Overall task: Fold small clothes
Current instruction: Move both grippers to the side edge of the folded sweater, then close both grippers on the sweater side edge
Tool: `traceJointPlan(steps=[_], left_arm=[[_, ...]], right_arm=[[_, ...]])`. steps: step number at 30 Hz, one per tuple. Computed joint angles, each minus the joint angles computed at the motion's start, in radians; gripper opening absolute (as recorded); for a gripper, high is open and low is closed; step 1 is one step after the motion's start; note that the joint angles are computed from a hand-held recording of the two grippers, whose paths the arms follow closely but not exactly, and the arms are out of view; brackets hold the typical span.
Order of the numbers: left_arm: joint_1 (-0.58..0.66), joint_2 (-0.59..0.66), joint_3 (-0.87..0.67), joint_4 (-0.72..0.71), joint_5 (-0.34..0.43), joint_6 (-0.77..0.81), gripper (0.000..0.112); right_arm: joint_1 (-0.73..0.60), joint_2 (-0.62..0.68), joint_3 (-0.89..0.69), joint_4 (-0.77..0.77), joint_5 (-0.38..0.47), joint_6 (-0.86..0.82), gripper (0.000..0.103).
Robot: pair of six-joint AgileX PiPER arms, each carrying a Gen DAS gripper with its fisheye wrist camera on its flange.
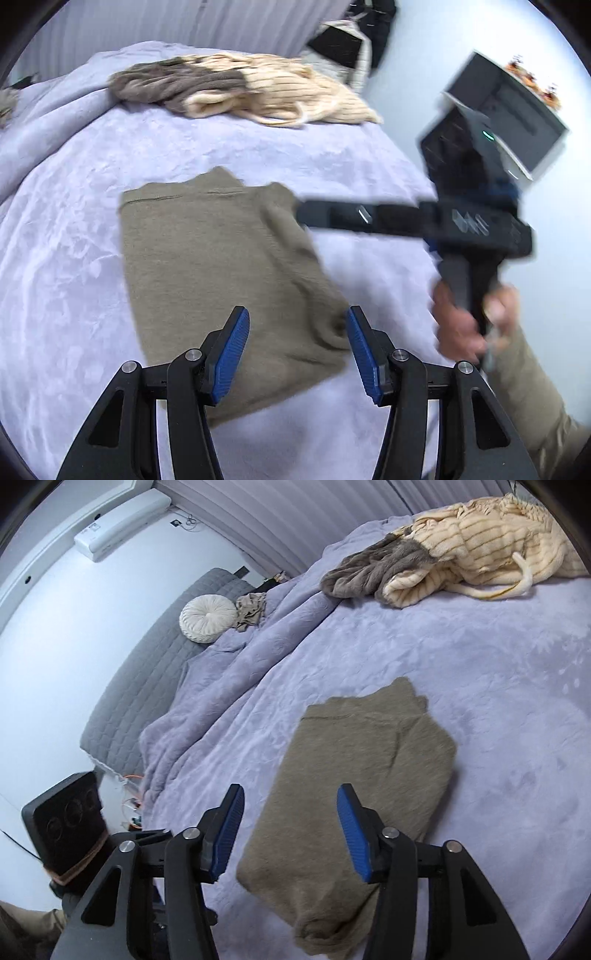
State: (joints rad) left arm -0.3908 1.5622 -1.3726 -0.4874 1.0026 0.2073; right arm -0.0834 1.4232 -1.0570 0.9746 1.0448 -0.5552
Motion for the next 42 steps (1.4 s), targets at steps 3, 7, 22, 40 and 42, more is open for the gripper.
traceJointPlan(steps=[3, 7, 22, 40, 42], left_arm=[[-0.026, 0.119, -0.02, 0.097, -0.006, -0.09, 0.056], [0.003, 0.153, 0.062, 0.059, -0.065, -0.003, 0.056], [0.077, 0.068, 0.034, 0.309, -0.075, -0.057, 0.102], [0.165, 0.403, -0.195, 0.028, 0.057, 0.107, 0.102], [0.171, 0.486, -0.249, -0.032, 0.124, 0.123, 0.102]], right_arm=[[0.069, 0.018, 0.068, -0.033, -0.051, 0.047, 0.06], [0.064, 0.017, 0.203, -0.085, -0.126, 0.093, 0.054], [-0.087, -0.356, 0.248, -0.416, -0.033, 0.411, 0.082], [0.061, 0.051, 0.14, -0.328, -0.181, 0.396, 0.082], [0.077, 0.117, 0.133, -0.29, -0.186, 0.363, 0.084]])
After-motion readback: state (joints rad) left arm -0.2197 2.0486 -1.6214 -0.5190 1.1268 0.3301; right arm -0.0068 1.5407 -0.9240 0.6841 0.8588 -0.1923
